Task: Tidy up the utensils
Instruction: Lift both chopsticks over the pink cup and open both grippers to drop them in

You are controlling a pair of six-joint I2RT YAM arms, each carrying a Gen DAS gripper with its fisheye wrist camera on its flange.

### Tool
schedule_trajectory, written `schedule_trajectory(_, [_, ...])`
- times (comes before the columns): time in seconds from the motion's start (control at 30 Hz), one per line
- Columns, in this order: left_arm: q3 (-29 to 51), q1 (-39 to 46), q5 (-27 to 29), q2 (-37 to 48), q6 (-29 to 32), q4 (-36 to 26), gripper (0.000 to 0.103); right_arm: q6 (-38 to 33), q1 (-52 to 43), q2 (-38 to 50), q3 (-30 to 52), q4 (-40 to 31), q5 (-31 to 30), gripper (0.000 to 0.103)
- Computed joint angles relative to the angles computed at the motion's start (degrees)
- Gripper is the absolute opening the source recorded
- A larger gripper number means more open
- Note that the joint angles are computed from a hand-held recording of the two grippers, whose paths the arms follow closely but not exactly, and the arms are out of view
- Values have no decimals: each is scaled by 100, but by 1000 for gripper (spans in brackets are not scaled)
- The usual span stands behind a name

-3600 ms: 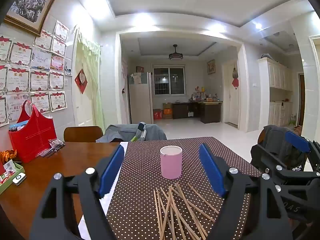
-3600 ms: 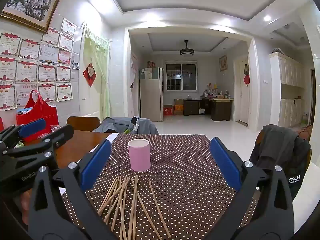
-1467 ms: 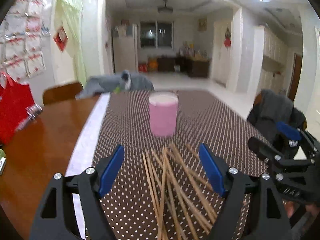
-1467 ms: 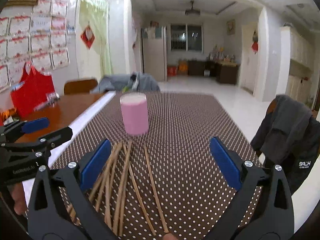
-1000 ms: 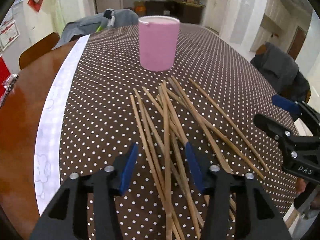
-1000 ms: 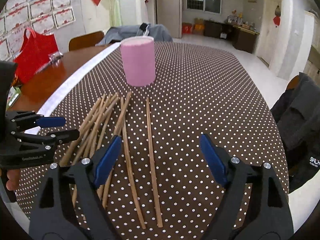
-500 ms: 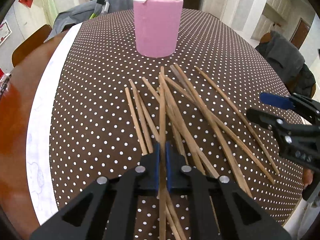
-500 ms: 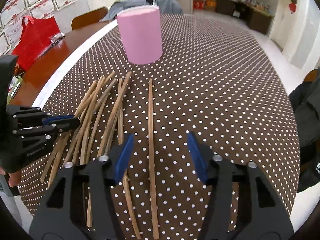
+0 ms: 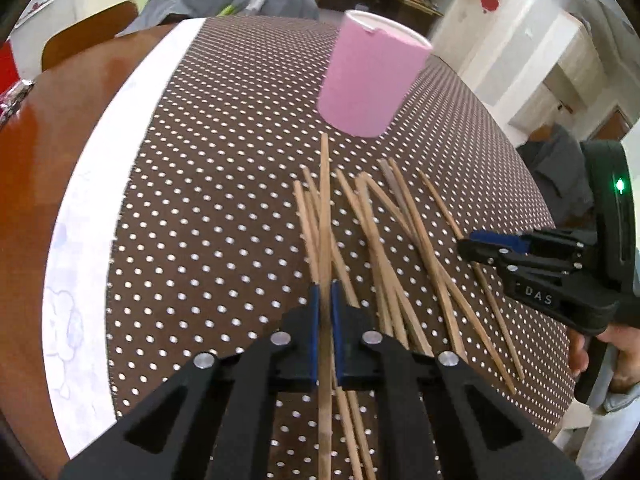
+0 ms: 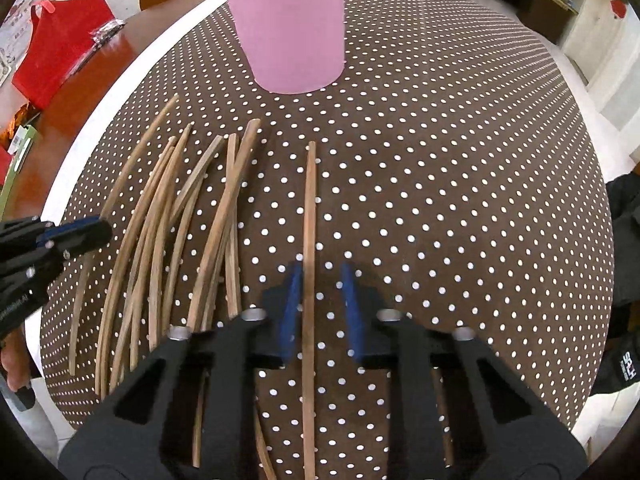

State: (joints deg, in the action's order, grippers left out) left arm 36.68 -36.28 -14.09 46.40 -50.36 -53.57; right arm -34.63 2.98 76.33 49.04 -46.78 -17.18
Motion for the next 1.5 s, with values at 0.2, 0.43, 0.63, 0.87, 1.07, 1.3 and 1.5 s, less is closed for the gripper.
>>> schedule_trajectory(0.2, [269, -303, -493, -338, -10, 104, 6, 346, 192, 174, 237, 86, -193, 6])
schedule_trajectory(0.43, [265, -881, -1650, -796, 517, 1240, 6, 468, -413, -164, 759, -120, -1511, 6])
schedule_trajectory(0.63, [176, -531, -2188, -644, 1842, 3267, 6, 1508, -678, -885, 817, 933, -2803, 6])
schedule_trajectory(0.87, [99, 590, -1776, 118, 2921, 5741, 6, 3830, -181, -1181, 247, 4141, -2727, 6])
schedule_trajectory(1.07, [116, 1376, -1401, 877, 3191, 7139, 6, 5118, 510, -477, -15, 6598, -1811, 6])
schedule_trajectory(1.3, [46, 1949, -992, 1591, 3216, 8073, 6, 5403, 809, 108, -233, 7923, -1197, 6])
schedule_trajectory(1.5, [-113, 2050, -893, 1982, 3398, 8445, 6, 5238, 956, 519, -284, 8348, -1065, 6])
